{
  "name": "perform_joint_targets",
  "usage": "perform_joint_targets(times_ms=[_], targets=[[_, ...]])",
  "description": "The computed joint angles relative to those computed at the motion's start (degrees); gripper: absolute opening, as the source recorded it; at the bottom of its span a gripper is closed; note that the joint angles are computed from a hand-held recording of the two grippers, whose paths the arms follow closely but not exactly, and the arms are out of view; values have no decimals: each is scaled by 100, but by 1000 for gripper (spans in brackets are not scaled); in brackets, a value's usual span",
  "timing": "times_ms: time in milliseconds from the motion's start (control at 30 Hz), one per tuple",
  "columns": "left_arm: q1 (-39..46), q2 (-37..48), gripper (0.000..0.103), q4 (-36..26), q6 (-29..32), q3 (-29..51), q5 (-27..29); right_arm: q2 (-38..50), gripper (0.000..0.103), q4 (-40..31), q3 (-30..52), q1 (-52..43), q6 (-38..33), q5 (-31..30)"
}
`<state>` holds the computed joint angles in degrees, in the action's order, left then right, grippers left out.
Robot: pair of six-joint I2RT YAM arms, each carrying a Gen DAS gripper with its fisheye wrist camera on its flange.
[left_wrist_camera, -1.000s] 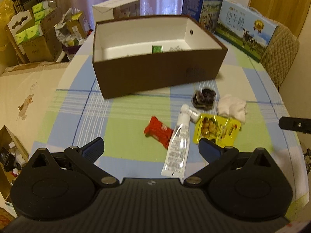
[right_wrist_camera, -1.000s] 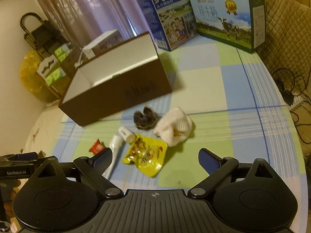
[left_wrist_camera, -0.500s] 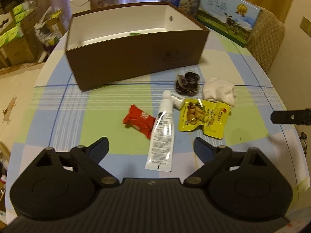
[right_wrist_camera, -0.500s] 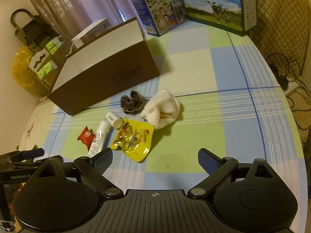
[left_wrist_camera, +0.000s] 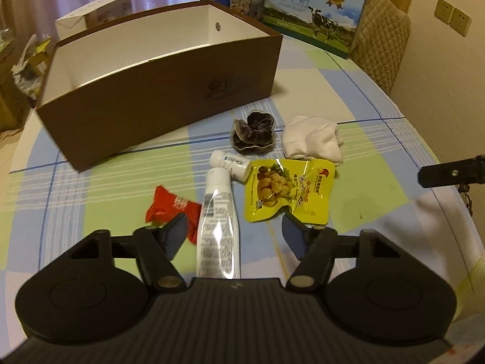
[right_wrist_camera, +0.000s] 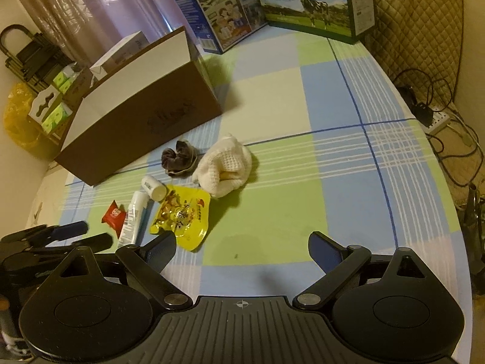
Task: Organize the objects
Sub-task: 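Lower the left tool onto the white tube and close it around the tube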
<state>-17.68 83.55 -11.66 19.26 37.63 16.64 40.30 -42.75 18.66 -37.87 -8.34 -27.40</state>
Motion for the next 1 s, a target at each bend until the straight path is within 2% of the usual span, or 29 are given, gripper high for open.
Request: perform_joint_targets(times_ms=[100,167,433,667,833,1000], targets=[[-97,514,42,173,-6,195,-134,53,92,-15,-13,-159,-88,-48],[-135,843,37,237,3,339,-214,103,92,-34,-20,-296,-163,-64],[-231,1570,37,401,161,649,-450,242,92,-81,-44,-863,-397,-83],[-381,1905,36,551,170,779,-657,265,92,-72,-91,-848,-337,-45],[-419,1799,35,660,138,615,-742,236,92,41,-165,-563,-105,39],[-346,1496,35,519,67,336,-701,279,92,189,-188,-311,70,81]])
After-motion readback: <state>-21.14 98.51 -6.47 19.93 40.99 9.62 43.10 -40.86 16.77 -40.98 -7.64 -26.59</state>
